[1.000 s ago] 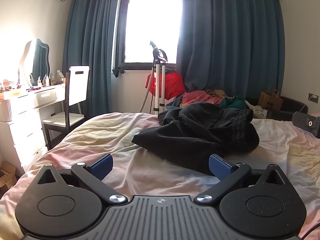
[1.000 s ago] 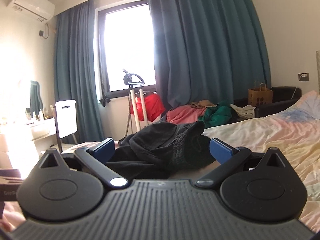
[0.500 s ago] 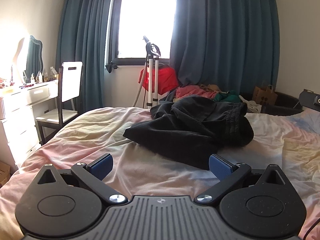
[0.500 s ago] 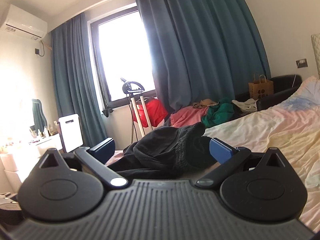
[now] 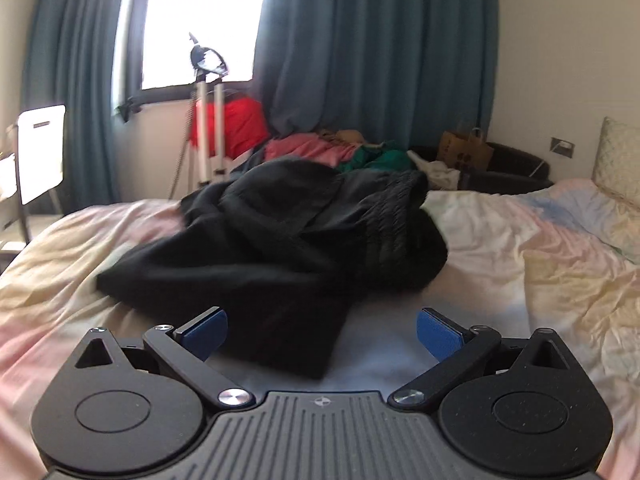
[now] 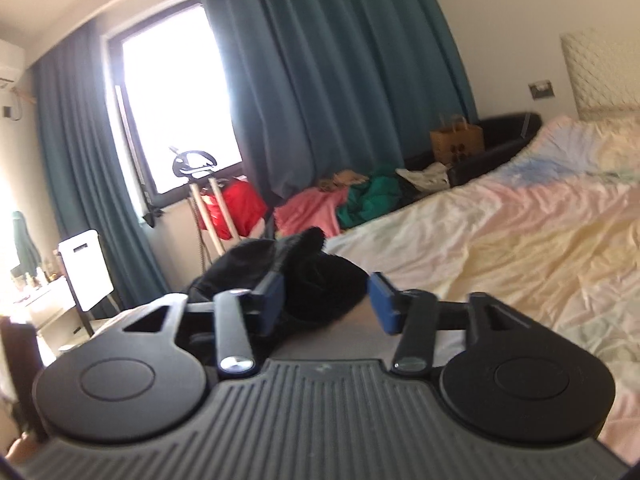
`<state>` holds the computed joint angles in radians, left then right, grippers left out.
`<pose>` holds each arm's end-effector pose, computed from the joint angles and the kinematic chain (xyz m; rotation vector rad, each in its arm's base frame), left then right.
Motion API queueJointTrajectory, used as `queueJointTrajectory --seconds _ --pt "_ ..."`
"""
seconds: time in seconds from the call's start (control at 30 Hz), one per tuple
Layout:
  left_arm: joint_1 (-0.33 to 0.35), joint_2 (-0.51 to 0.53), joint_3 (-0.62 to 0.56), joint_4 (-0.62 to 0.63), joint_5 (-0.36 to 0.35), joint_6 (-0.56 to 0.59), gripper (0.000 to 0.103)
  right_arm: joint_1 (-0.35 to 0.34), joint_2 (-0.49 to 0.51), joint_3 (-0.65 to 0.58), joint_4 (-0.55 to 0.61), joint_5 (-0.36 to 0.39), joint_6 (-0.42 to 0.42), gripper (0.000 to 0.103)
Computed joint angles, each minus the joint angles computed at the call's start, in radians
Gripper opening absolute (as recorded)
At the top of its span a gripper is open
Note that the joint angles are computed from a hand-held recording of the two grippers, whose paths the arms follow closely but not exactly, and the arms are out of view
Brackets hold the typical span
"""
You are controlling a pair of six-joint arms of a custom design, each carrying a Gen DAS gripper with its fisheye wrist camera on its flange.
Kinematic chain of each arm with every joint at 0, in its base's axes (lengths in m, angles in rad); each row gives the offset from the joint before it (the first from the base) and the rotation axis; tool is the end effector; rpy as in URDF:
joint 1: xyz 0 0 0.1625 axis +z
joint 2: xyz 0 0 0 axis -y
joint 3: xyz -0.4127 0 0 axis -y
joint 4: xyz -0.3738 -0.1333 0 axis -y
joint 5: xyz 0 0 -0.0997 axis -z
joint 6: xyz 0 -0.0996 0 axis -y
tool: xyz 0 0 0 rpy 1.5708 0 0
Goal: Fold clothes
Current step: 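Grasp the ribbed waistband of the black sweatpants with the left gripper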
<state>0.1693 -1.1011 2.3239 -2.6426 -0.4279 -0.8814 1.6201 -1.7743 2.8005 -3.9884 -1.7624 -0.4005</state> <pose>-0.3631 -0.2892 0.1233 0.6832 2.1427 -1.2426 0.1252 -0.2183 0.3276 0.3120 -2.1390 1.7353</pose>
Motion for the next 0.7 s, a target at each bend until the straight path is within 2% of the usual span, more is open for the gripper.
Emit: queueJointTrajectory --seconds 0.03,0.07,0.2,0.3,0.33,0.4,0.5,0.6,0.63,0.67,0.7 --pt "0.034 0.065 -0.043 -0.100 0.003 0.105 0.102 -0.016 0.008 -0.003 -0.002 -0.003 0.018 0.024" --pt "0.067 0.128 -0.091 -0.192 0.001 0.209 0.101 -0.037 0.009 -0.005 0.004 0.005 0.035 0.022" --pt "0.180 0.375 -0.332 -0.500 -0.003 0.628 0.098 -0.138 -0.015 -0.008 0.064 0.080 0.097 0.022" --pt "0.253 0.548 -0.526 -0.717 0.016 0.938 0.098 -0.186 0.020 -0.022 0.072 0.100 0.118 0.022" --pt "0.276 0.591 -0.588 -0.744 0.028 0.997 0.097 -0.203 0.036 -0.029 0.077 0.108 0.123 0.022" --pt "0.314 0.646 -0.690 -0.733 0.045 1.037 0.093 -0.232 0.072 -0.042 0.081 0.123 0.128 0.022" --pt "0.365 0.672 -0.776 -0.701 -0.003 1.009 0.088 -0.261 0.128 -0.061 0.073 0.143 0.137 0.022" --pt "0.401 0.683 -0.829 -0.651 -0.055 0.984 0.077 -0.271 0.196 -0.078 0.032 0.146 0.124 0.022" --pt "0.412 0.684 -0.842 -0.638 -0.076 0.987 0.066 -0.271 0.223 -0.084 0.011 0.142 0.115 0.022" --pt "0.414 0.683 -0.848 -0.658 -0.081 0.998 0.043 -0.270 0.247 -0.089 -0.006 0.140 0.105 0.022" --pt "0.416 0.680 -0.854 -0.681 -0.084 1.009 0.033 -0.269 0.268 -0.094 -0.022 0.139 0.094 0.022"
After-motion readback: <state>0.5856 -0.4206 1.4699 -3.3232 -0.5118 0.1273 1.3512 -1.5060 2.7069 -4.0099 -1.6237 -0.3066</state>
